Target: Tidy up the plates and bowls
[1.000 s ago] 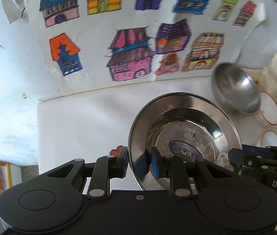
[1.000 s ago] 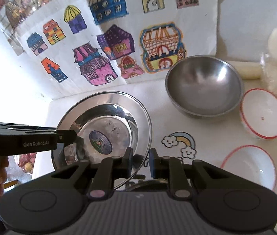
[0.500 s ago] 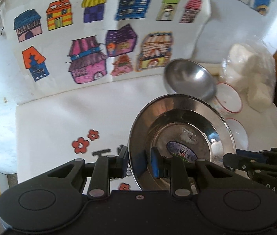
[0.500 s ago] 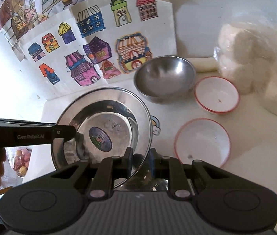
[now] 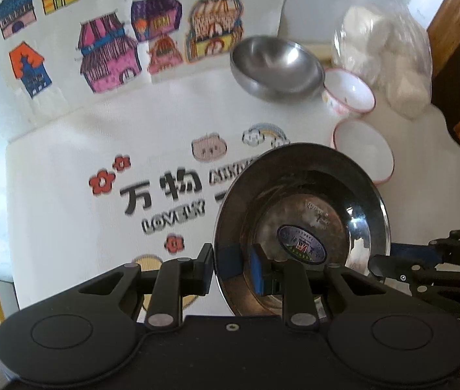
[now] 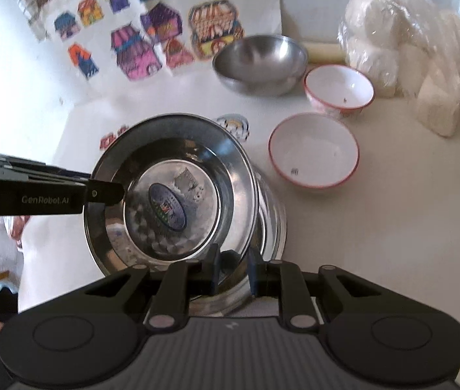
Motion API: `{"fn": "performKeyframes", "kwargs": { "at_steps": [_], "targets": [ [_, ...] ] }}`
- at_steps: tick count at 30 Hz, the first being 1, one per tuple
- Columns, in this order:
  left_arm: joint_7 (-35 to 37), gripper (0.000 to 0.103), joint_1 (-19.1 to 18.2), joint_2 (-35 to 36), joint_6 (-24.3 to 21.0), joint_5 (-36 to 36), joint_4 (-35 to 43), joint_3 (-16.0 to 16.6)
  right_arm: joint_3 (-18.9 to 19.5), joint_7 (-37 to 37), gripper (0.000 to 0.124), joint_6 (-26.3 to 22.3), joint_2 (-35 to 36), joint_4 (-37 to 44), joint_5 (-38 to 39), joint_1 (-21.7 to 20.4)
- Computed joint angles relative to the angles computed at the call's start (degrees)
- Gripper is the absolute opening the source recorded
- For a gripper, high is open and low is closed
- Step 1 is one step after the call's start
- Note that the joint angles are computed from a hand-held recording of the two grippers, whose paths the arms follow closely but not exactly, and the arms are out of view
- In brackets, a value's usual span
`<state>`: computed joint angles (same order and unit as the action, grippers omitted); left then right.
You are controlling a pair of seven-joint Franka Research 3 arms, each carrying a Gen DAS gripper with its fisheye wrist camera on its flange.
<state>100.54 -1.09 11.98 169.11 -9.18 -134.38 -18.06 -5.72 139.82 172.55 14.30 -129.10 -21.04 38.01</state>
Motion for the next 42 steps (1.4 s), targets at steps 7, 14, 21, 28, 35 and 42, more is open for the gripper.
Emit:
{"fn": "performKeyframes", "kwargs": {
  "at_steps": [7, 14, 21, 28, 35, 42],
  "targets": [
    [-2.4, 0.026, -1.7, 0.3, -1.5, 3.0, -0.4, 1.3, 0.7, 0.8, 0.020, -1.3, -0.9, -1.3, -1.4, 0.0],
    [-8.4, 0.026, -4.3, 1.5, -2.0, 8.5, 0.6, 3.5, 1.3, 1.7, 0.020, -3.4, -0.5, -0.4, -3.4, -1.0],
    [-16.3, 0.028, -6.5, 2.2, -2.5, 15.6, 1.7, 5.8, 2.7, -1.5, 0.020, -3.9, 0.5, 1.0, -2.2, -2.9],
    [-22.5, 0.028, -7.8, 2.2, -4.5, 20.8, 2.9, 6.8, 4.1, -7.0, 0.020, -3.5, 1.0, 1.1, 2.5, -4.2],
    [-26.8, 0.029, -8.5, 2.1, -5.7, 23.8, 3.3, 7.2, 4.4, -10.9, 0.021, -3.2, 1.1, 1.2, 6.0, -4.5],
    [-31.5, 0.030, -9.2, 2.1, -5.9, 27.1, 3.5, 7.9, 4.2, -14.4, 0.024, -1.4, 1.1, 0.3, 8.9, -4.5]
  ]
}}
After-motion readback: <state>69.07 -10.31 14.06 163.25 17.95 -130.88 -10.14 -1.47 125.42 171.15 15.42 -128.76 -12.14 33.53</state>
